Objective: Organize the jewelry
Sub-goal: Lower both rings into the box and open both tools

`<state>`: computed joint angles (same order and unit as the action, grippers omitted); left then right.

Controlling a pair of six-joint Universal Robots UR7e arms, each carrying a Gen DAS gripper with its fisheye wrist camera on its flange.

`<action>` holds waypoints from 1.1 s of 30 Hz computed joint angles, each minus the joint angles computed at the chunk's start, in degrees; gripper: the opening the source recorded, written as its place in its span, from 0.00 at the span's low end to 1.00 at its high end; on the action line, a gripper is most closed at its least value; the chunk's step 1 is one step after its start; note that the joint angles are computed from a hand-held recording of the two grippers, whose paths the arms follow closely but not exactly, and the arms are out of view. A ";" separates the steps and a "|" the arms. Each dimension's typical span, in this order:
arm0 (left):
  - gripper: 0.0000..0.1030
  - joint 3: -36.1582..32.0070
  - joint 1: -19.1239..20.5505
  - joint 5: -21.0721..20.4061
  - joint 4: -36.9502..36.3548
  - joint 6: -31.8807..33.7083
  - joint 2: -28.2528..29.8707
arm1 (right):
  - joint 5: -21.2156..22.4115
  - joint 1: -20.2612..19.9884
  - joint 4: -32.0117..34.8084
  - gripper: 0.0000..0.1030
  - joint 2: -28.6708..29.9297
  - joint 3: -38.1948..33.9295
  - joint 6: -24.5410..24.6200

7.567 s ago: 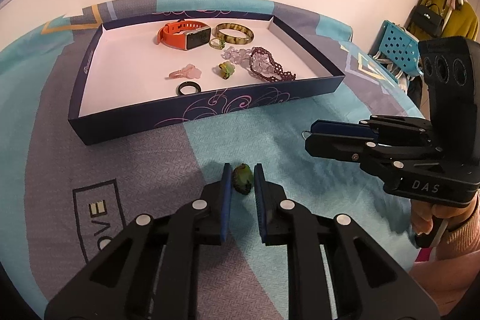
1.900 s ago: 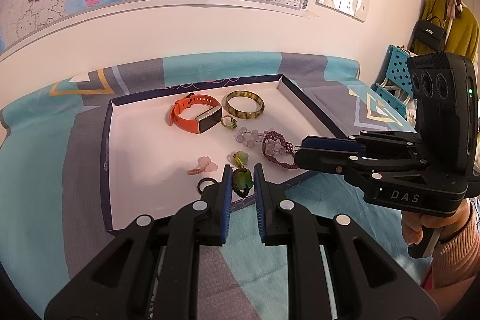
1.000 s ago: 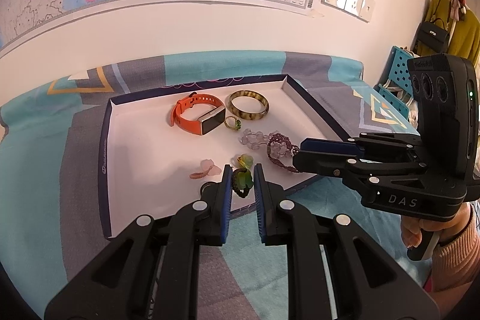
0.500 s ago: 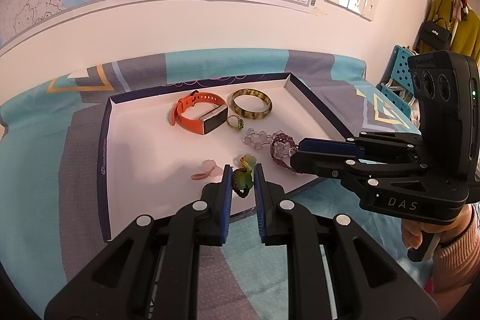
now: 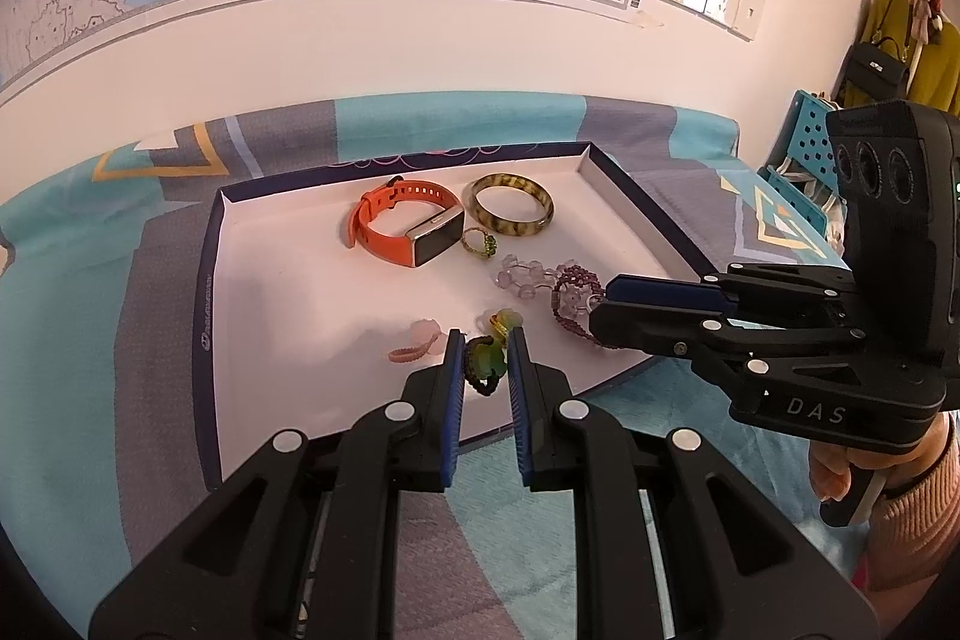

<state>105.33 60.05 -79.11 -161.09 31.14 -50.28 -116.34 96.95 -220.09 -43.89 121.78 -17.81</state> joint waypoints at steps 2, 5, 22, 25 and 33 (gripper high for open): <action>0.14 -0.04 -0.02 0.08 0.02 0.06 0.04 | -0.10 -0.01 0.07 0.17 0.02 -0.04 0.04; 0.14 -0.26 0.01 0.30 0.07 0.08 0.22 | -0.06 -0.15 0.25 0.17 0.03 -0.23 0.05; 0.14 -2.22 -0.08 2.10 1.03 -0.39 2.04 | -0.45 -0.70 2.20 0.17 0.32 -1.76 0.24; 0.14 -2.54 -0.11 2.35 1.34 -0.60 2.34 | -0.57 -0.83 2.62 0.17 0.38 -1.98 0.35; 0.14 -2.89 -0.25 2.99 1.59 -0.89 2.88 | -0.87 -1.06 3.27 0.17 0.61 -2.42 0.64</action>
